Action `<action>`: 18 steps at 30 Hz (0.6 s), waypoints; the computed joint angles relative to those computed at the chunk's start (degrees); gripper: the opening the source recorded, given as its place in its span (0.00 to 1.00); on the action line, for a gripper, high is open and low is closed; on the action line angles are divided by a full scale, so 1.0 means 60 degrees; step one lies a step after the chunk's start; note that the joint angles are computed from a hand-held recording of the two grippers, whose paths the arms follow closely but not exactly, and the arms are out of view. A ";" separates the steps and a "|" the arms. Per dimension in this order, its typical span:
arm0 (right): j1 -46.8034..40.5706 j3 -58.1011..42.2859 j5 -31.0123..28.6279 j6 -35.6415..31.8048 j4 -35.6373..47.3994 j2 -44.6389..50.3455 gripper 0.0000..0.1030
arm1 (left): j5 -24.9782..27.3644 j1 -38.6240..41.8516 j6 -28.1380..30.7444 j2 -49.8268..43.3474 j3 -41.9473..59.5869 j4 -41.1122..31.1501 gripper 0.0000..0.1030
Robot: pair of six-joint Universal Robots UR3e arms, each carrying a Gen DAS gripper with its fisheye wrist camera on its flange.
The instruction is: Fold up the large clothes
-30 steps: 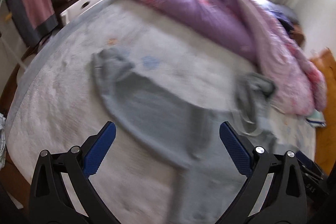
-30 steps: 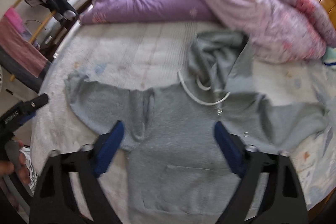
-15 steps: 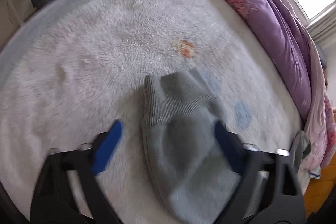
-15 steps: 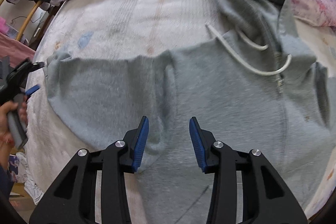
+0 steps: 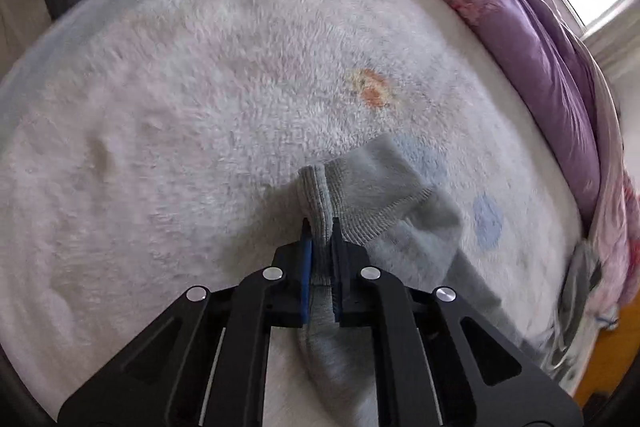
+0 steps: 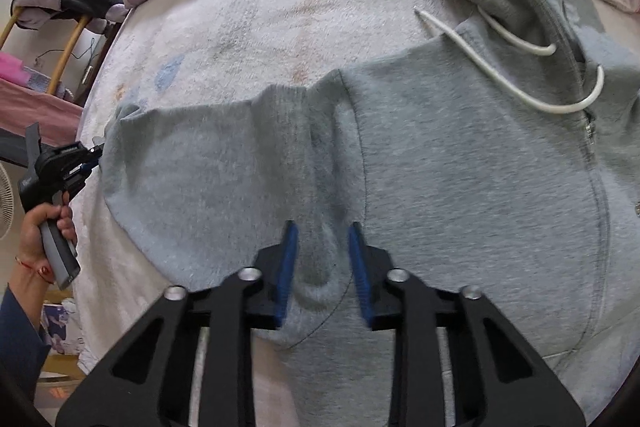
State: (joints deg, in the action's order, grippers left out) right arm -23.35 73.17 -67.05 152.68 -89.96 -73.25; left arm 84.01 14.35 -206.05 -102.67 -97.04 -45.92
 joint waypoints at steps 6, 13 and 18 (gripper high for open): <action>0.0068 0.0121 -0.0057 -0.0310 0.0116 0.0274 0.00 | 0.0880 0.0056 -0.0376 0.3567 -0.1055 -0.0556 0.07; 0.0367 0.0035 -0.0437 -0.0807 0.0232 0.1085 0.01 | 0.3290 -0.3433 -0.1601 0.3966 0.2970 -0.3214 0.07; -0.1028 -0.2150 0.1046 -0.2211 0.3243 0.1546 0.01 | 0.5072 -0.6472 -0.2197 0.0265 0.7969 -0.3801 0.07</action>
